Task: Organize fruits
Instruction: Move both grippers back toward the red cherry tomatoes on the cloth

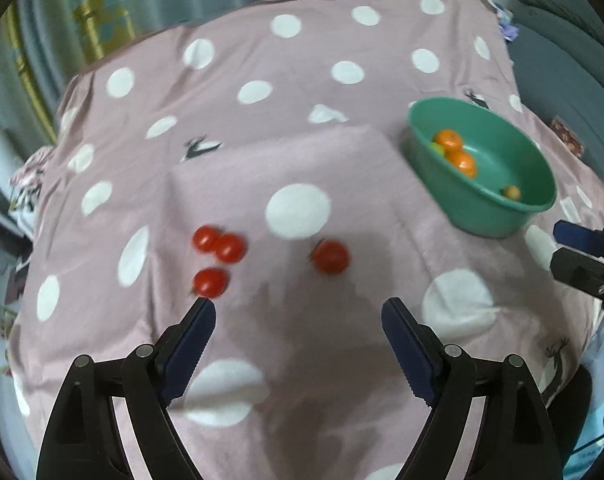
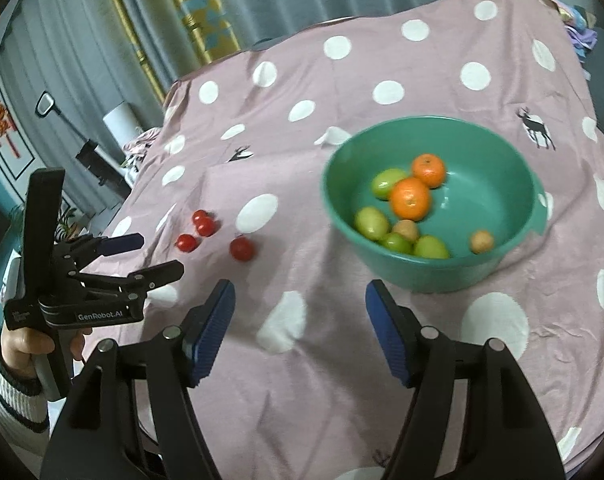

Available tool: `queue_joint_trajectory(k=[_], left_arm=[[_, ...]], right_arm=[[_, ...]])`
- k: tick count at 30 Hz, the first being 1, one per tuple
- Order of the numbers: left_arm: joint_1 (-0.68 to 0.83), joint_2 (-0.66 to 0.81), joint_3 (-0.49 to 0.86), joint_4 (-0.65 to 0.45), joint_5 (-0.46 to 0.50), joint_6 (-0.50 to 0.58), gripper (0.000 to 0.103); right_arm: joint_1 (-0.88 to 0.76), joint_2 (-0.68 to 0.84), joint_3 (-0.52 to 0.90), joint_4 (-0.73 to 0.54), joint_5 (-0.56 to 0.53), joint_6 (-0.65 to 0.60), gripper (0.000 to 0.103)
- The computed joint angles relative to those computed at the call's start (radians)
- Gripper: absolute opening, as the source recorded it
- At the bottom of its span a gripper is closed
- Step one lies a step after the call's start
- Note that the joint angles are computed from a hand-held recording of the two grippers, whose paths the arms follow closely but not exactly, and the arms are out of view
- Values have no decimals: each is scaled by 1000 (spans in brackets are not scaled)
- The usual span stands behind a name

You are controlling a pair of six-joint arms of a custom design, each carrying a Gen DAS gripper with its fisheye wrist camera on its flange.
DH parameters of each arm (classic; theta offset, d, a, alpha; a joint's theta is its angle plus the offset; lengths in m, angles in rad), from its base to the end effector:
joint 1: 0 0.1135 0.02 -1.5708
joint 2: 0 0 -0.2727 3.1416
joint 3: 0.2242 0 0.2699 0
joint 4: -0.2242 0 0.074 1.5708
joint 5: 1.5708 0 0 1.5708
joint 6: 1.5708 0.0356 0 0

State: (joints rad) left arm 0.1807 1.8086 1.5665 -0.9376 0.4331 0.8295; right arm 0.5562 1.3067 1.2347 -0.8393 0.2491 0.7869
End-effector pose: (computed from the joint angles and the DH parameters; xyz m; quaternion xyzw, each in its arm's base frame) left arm 0.3909 0.0562 0.2754 0.3449 0.8948 -0.0926 0.2681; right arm 0.2442 0.1415 0.3319 0.1480 0.9279 0.1079 0.3247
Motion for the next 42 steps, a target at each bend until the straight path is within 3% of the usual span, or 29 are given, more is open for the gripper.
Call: queue_joint_trajectory(k=[14,28,33,42], left_arm=[[109,50,43,-66,39,46,85],[229,229,260,-210,121,49,85],[238,256,293,-239,175,56,85],[198,290,318,-224,170,58,85]], right_arm=[[71,121,128,-36,-1,-12,70],[72,195,142,-12,-58,-19,70],[66,233,153,6,-85,-31,70],[47,299,173,18,-117,-47,70]])
